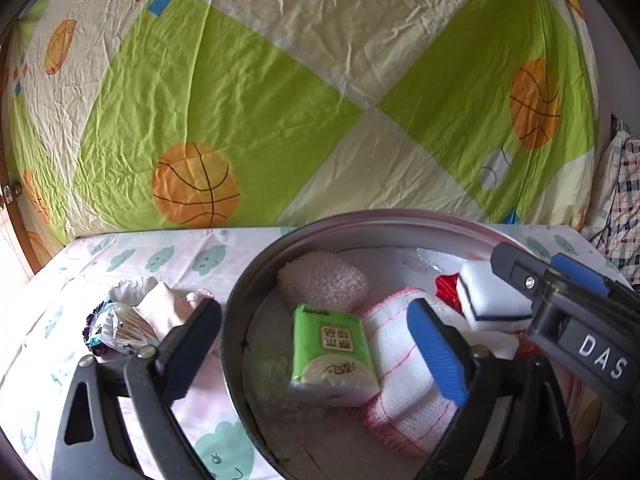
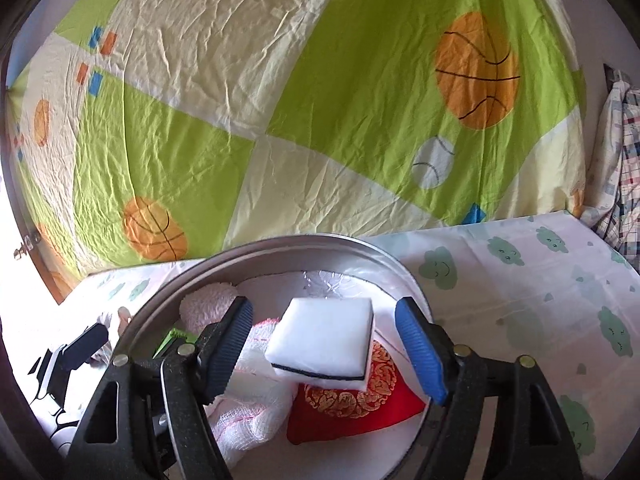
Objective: Organize soft objects
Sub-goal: 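Lower the tissue pack into the tin and open the left gripper while the right gripper releases the sponge, then withdraw both open grippers from the tin toward the remaining items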
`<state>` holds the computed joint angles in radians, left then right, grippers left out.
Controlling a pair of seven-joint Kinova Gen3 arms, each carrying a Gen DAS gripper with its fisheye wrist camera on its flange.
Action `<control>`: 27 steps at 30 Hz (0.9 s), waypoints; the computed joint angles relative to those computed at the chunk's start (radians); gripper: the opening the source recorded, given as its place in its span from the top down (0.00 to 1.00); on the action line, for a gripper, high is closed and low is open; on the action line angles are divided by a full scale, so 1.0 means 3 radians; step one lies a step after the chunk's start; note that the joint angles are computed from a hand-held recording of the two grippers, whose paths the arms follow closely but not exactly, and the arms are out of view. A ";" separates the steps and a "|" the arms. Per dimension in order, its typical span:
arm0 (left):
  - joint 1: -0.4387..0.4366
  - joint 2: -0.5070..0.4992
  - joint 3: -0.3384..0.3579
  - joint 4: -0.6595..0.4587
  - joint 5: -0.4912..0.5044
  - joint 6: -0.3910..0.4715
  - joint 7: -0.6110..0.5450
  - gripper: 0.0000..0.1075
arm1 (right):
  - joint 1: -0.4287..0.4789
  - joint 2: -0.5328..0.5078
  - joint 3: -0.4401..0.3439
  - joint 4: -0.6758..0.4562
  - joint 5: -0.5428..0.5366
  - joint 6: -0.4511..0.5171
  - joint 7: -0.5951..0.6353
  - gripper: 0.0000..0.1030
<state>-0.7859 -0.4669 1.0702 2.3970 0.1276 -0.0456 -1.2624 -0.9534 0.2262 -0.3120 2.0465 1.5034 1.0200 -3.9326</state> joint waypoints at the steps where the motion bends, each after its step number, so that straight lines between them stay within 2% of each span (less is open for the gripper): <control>1: 0.0049 -0.0052 -0.0048 0.0047 0.0012 -0.0084 0.0015 0.05 | -0.0109 -0.0018 0.0043 0.0047 0.0032 0.0136 -0.0136 0.26; 3: 0.0115 -0.0130 -0.0102 0.0132 0.0028 -0.0236 0.0019 0.04 | -0.0418 -0.0027 0.0246 0.0129 0.0055 0.0407 -0.0407 0.19; 5: 0.0130 -0.0140 -0.0104 0.0155 0.0032 -0.0303 -0.0008 0.04 | -0.0726 0.0018 0.0462 0.0146 -0.0028 0.0678 -0.0597 0.16; 8: 0.0136 -0.0128 -0.0098 0.0146 0.0037 -0.0286 -0.0050 0.04 | -0.1119 0.0160 0.0746 0.0017 -0.0275 0.1084 -0.0617 0.15; 10: 0.0162 -0.0164 -0.0130 0.0157 0.0062 -0.0285 -0.0055 0.04 | -0.1124 0.0244 0.0668 -0.0047 -0.0334 0.1331 -0.0607 0.15; 14: 0.0156 -0.0270 -0.0154 0.0222 0.0106 -0.0325 -0.0049 0.04 | -0.0732 0.0337 0.0088 -0.0088 -0.0327 0.1706 -0.0648 0.15; 15: 0.0122 -0.0316 -0.0136 0.0233 0.0119 -0.0319 -0.0045 0.04 | -0.0691 0.0360 0.0011 -0.0090 -0.0314 0.1775 -0.0669 0.15; 18: 0.0083 -0.0400 -0.0140 0.0265 0.0121 -0.0313 -0.0027 0.04 | -0.0743 0.0416 0.0003 -0.0097 -0.0277 0.1883 -0.0698 0.15; 22: 0.0207 -0.0336 -0.0314 0.0344 0.0104 -0.0373 -0.0017 0.04 | -0.0854 0.0557 0.0040 -0.0198 -0.0278 0.2098 -0.0662 0.15; 27: 0.0239 -0.0345 -0.0401 0.0395 0.0113 -0.0375 -0.0054 0.05 | -0.0986 0.0667 0.0076 -0.0267 -0.0255 0.2298 -0.0622 0.15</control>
<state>-0.7142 -0.5705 0.9500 2.5155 0.1616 -0.1582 -1.2787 -1.2491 0.4264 -0.2891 1.9664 1.4269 1.7095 -4.1191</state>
